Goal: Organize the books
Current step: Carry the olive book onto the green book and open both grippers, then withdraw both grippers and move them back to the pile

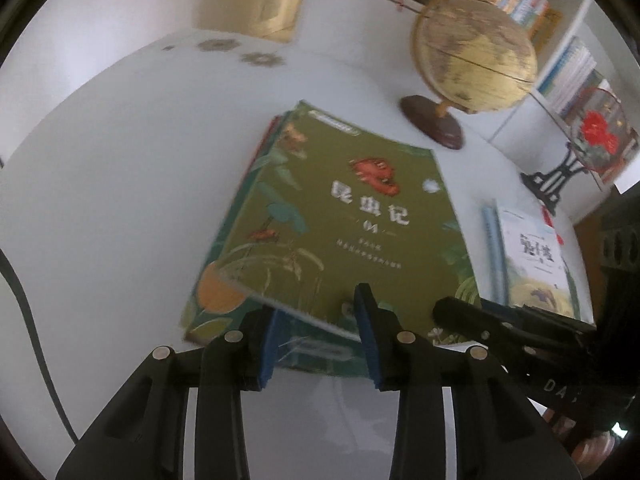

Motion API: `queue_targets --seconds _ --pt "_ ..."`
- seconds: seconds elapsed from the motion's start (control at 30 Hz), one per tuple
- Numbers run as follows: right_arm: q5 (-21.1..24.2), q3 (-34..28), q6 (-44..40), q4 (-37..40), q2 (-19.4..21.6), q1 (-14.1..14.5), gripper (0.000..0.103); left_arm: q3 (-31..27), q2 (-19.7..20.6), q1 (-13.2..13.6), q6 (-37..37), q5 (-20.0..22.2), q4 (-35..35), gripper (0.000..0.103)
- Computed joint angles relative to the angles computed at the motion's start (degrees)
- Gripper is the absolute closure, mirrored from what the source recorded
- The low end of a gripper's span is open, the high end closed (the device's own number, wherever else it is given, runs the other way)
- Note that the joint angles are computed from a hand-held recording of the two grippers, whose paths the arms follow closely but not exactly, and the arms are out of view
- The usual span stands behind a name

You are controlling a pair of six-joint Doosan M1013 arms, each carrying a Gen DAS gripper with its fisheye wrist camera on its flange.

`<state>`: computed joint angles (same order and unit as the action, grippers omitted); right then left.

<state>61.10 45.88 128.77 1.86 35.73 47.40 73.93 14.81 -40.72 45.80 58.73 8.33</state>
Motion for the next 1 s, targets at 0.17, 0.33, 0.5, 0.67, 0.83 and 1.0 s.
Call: queue_targets --seconds 0.17,0.33,0.5,0.67,0.83,1.0 --pt "5.61 -4.31 -1.61 -1.00 3.00 0.43 0.078 1.51 -0.69 -0.43 -0.86 1.46 0.46 0.071" --pt "8.31 -5.60 -1.63 -1.49 3.61 0.73 0.074 1.22 -1.37 -2.31 -1.91 4.08 4.65 0.071" --pt "6.93 -0.53 1.89 -4.52 -0.15 1.53 0.074 0.04 -2.32 -4.57 -3.31 4.27 8.31 0.071" --pt "2.77 8.32 8.21 -7.10 -6.72 2.81 0.074 -1.82 -3.06 -7.61 -5.13 4.46 11.67 0.071" --pt "0.87 15.98 15.68 -11.42 -13.14 4.86 0.073 -4.11 -3.49 -11.43 -5.86 5.76 13.31 0.071" --pt "1.23 22.21 25.75 -16.98 -19.30 7.76 0.073 -6.41 -3.87 -15.97 -6.55 7.84 15.60 0.071"
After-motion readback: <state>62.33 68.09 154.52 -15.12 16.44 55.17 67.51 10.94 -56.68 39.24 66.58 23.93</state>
